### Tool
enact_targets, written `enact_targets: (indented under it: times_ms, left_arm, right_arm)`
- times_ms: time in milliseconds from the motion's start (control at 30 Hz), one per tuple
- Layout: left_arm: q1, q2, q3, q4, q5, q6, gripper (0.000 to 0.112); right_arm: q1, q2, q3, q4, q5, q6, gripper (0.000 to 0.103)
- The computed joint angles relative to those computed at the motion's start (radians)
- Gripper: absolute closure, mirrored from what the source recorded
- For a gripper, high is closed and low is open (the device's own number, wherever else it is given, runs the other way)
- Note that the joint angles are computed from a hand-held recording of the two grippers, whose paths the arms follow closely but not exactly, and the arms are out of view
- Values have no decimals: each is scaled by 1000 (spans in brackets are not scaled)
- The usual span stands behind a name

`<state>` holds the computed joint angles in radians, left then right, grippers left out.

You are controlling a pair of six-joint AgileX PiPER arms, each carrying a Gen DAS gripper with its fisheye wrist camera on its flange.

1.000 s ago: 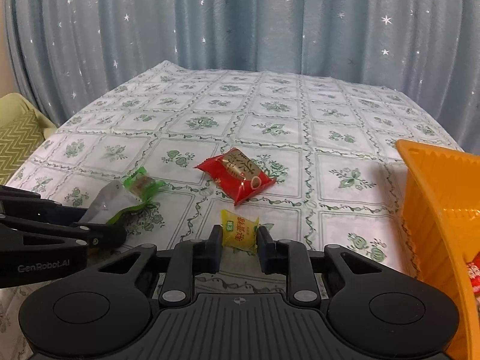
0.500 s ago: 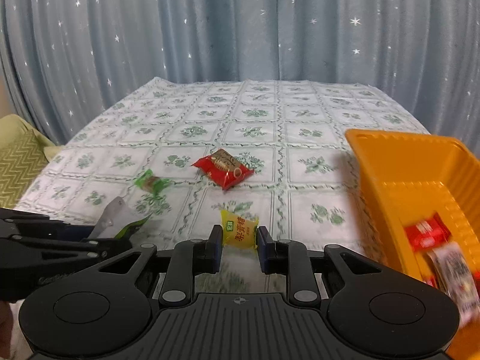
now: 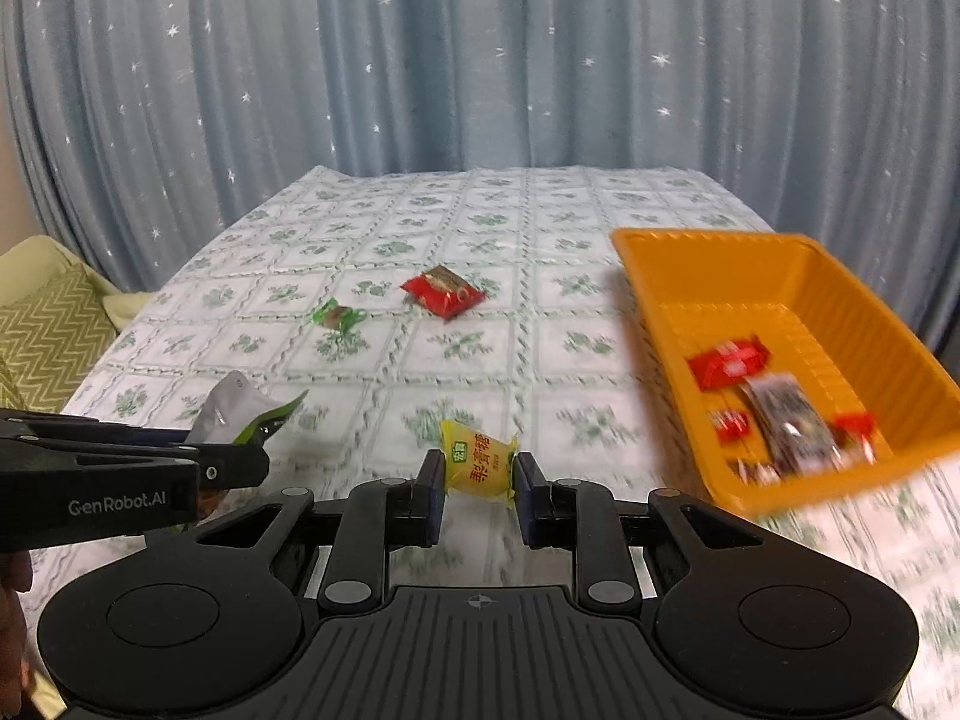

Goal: Organize snacks
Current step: 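Carry the green-and-white packet and yellow candy with both tools over the tray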

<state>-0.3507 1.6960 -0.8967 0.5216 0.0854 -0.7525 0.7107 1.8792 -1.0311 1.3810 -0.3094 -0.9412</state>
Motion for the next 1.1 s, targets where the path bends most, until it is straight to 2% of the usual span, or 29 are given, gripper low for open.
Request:
enact_targets:
  times_ms: [67,167,400,700,1100]
  left_arm:
    - [-26,-41,32,118,15,-139,86]
    - [-60,-92,63,207,37,-253,86]
    - [-135,-180,90,286,103,-372,86]
    - [-194,-226,85,294,157,-396,86]
    - [-229,-202,35,240,165,-336,86]
  right_arm:
    - [19,-42,49,8,-19,18,79]
    - [44,-102,111,30,-43,31,79]
    - [93,-217,199,93,-98,7,79]
    - [111,-293,241,140,-130,-21,79]
    - [93,-350,280,150,-151,-19,79]
